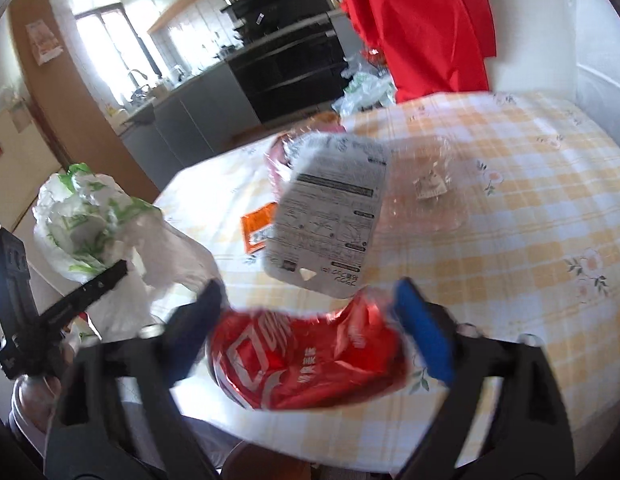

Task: Collect trash
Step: 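Carry the bag and can over the pink bin and open both tools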

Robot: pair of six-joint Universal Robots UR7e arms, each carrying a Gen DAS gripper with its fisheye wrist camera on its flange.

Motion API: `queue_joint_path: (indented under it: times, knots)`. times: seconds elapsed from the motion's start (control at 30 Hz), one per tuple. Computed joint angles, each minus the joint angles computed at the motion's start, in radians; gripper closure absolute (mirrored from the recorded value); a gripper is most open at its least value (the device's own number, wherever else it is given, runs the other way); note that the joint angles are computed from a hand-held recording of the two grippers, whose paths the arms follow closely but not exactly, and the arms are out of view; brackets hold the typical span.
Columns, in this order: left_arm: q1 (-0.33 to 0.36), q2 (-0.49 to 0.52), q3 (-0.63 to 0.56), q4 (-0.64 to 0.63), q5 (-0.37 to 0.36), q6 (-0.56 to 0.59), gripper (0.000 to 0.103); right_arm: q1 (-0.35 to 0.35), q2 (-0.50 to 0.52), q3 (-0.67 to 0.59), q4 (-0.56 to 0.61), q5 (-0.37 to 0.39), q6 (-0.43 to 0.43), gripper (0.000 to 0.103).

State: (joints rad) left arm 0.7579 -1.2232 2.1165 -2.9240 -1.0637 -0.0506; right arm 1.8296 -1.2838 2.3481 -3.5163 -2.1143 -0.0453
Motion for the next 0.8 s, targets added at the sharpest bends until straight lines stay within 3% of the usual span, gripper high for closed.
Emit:
queue_joint_path:
  times: [0.23, 0.33, 0.4, 0.5, 0.6, 0.7, 0.8]
  knots:
    - [-0.096, -0.15, 0.095, 0.0, 0.045, -0.041, 0.091, 0.093, -0.032, 0.044, -0.005, -0.055, 0.018, 0.023]
    - [-0.114, -0.194, 0.119, 0.005, 0.053, -0.05, 0.091, 0.124, -0.034, 0.053, 0.045, -0.107, 0.025, 0.022]
    - [-0.125, -0.223, 0.137, 0.013, 0.057, -0.065, 0.091, 0.125, -0.037, 0.077, 0.049, -0.144, 0.048, 0.019]
    - [-0.129, -0.25, 0.151, 0.009, 0.064, -0.061, 0.091, 0.096, -0.088, 0.138, 0.043, -0.11, 0.12, 0.019]
    - [-0.135, -0.272, 0.166, 0.026, 0.061, -0.071, 0.091, 0.107, -0.112, 0.173, 0.025, -0.154, 0.133, 0.019]
    - [-0.142, -0.292, 0.182, 0.052, 0.056, -0.089, 0.091, 0.132, -0.121, 0.191, -0.003, -0.195, 0.141, 0.007]
    - [-0.158, -0.325, 0.201, 0.114, 0.035, -0.108, 0.091, 0.172, -0.12, 0.193, -0.046, -0.24, 0.118, 0.006]
